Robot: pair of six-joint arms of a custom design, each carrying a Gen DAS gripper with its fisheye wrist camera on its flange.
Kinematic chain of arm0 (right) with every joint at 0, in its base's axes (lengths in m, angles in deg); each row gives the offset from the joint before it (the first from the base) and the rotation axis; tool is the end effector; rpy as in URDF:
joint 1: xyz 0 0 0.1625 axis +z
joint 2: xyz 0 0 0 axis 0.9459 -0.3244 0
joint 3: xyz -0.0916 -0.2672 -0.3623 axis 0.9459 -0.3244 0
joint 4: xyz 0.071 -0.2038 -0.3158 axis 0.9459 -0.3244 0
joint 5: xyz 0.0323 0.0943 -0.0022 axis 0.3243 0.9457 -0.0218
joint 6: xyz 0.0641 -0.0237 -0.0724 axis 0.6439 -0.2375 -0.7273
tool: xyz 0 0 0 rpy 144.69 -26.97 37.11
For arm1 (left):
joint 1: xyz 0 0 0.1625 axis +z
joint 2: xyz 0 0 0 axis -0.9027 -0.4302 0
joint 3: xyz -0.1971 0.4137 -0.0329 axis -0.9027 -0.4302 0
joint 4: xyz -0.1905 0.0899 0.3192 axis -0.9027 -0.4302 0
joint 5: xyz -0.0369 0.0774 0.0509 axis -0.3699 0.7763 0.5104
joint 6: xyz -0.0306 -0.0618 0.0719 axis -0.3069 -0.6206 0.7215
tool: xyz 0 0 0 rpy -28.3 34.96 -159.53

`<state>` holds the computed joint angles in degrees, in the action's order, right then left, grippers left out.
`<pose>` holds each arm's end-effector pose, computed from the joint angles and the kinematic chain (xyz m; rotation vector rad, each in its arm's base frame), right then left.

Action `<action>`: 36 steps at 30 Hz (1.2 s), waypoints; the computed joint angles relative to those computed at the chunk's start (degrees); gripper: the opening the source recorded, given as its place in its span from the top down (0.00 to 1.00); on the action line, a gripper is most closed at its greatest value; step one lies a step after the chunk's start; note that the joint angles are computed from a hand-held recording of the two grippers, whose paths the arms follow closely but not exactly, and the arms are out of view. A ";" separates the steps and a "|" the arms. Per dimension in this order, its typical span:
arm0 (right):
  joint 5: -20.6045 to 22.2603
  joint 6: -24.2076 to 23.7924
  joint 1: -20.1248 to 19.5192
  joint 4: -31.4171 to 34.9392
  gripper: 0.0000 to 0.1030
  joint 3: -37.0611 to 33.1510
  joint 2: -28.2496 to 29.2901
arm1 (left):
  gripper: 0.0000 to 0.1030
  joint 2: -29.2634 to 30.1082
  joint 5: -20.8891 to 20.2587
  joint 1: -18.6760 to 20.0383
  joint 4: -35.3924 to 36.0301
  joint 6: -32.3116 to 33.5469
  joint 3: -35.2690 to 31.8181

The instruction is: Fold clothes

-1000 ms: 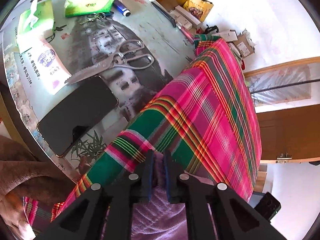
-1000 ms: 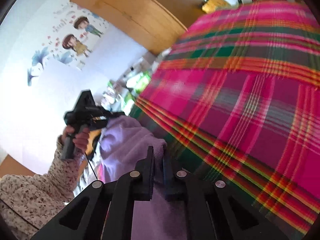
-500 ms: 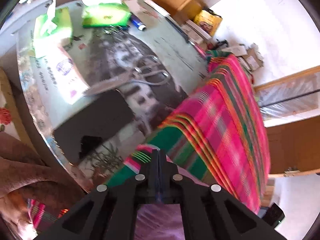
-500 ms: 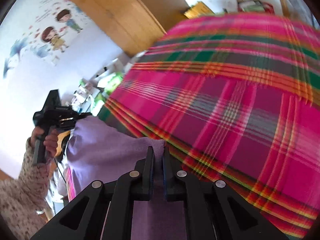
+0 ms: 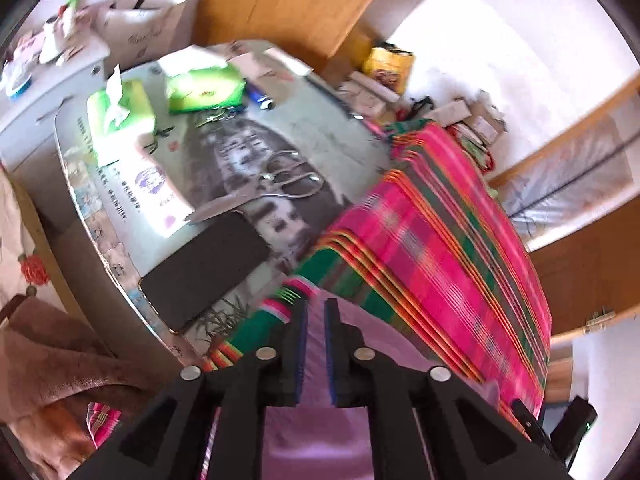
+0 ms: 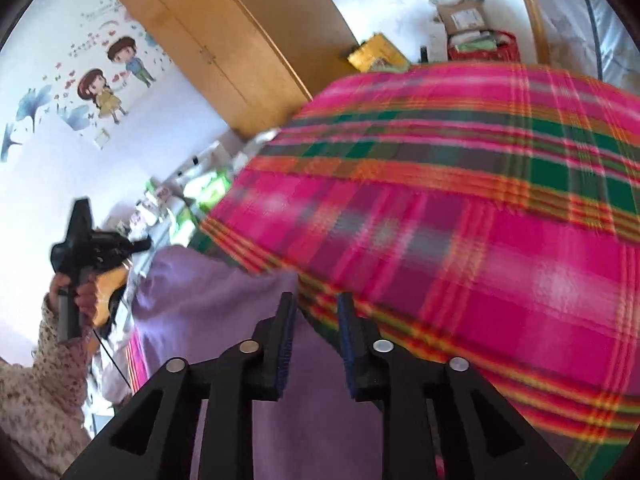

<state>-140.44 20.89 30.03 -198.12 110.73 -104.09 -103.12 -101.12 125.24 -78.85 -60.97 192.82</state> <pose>0.2271 -0.4994 0.1164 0.9518 -2.8779 0.3223 -0.0001 -0.4189 0.4235 -0.5887 2.4700 -1.0139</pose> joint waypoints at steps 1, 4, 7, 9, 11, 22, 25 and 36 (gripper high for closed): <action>-1.94 -0.10 0.12 0.60 0.70 0.08 -0.12 | 0.88 0.10 -0.54 -0.47 -0.65 1.02 0.34; -5.41 -0.55 0.17 1.67 0.68 0.83 -0.24 | 0.87 1.96 -3.04 -1.97 -0.63 4.66 1.29; -4.49 -1.61 -0.26 3.33 0.67 1.61 -0.33 | 0.87 5.19 -6.31 -1.24 -0.28 7.48 0.72; -4.21 -2.71 -0.12 1.59 0.65 2.61 -0.22 | 0.87 6.78 -7.67 -0.18 -1.95 8.33 0.44; -4.29 -3.64 0.20 1.08 0.68 3.18 -0.28 | 0.87 8.46 -8.28 1.44 -3.18 8.87 -0.27; 3.02 -14.39 0.97 -5.88 0.95 10.15 -4.83 | 0.87 10.05 -11.60 5.89 -7.45 6.91 -0.58; 4.88 -17.68 1.22 -4.49 0.95 11.81 -5.87 | 0.87 10.28 -10.18 5.14 -6.72 6.77 -0.56; 7.90 -14.10 -1.45 13.73 0.87 8.16 -5.00 | 0.87 9.81 -11.38 5.79 -10.09 6.03 0.66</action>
